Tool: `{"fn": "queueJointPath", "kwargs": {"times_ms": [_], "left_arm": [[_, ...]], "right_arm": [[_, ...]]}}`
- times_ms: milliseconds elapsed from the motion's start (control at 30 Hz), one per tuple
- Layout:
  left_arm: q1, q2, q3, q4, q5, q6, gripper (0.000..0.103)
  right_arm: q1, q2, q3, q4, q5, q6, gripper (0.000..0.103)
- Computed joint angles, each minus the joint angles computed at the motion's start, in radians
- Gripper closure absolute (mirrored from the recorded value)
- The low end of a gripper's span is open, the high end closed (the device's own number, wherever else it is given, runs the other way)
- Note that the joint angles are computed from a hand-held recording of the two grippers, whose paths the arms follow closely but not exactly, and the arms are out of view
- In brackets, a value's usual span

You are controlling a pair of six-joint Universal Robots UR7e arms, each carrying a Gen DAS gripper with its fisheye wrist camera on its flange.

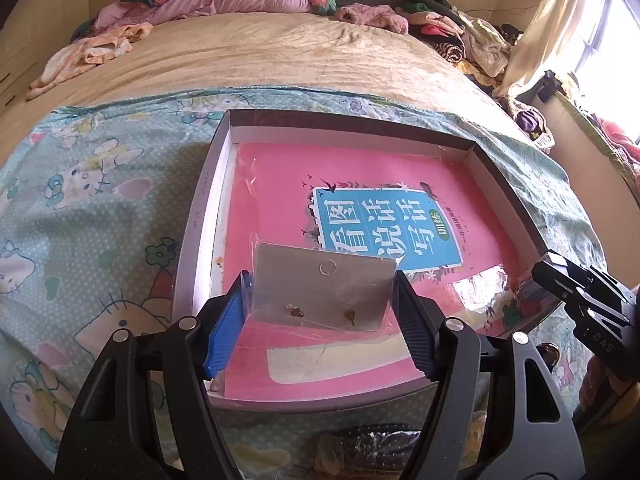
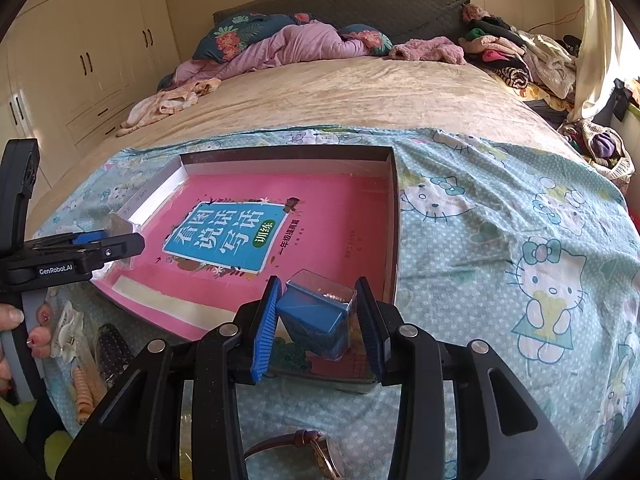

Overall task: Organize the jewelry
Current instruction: 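Lower the earring card into the grey box while the right gripper places the blue box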

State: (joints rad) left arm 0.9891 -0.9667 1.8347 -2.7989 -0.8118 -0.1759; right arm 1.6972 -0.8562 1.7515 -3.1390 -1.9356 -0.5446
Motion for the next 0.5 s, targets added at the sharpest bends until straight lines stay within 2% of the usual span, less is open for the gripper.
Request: {"fn": "queueJointPath", "kwargs": {"times_ms": [200, 233, 300, 433, 500], "left_arm": [[0.002, 0.002, -0.002, 0.008, 0.000, -0.004, 0.042], [0.002, 0.004, -0.003, 0.008, 0.000, -0.004, 0.042], [0.002, 0.004, -0.003, 0.009, 0.002, -0.005, 0.041], [0.000, 0.004, -0.001, 0.012, 0.006, -0.012, 0.041], [-0.001, 0.003, 0.001, 0.014, 0.007, -0.014, 0.040]], "right_arm": [[-0.006, 0.001, 0.004, -0.001, -0.001, 0.009, 0.065], [-0.006, 0.000, 0.006, -0.001, 0.000, 0.008, 0.063], [-0.006, -0.002, 0.011, -0.009, 0.002, 0.011, 0.052], [-0.007, -0.016, 0.029, -0.022, 0.016, 0.018, 0.049], [-0.008, -0.027, 0.040, -0.028, 0.028, 0.023, 0.044]]}}
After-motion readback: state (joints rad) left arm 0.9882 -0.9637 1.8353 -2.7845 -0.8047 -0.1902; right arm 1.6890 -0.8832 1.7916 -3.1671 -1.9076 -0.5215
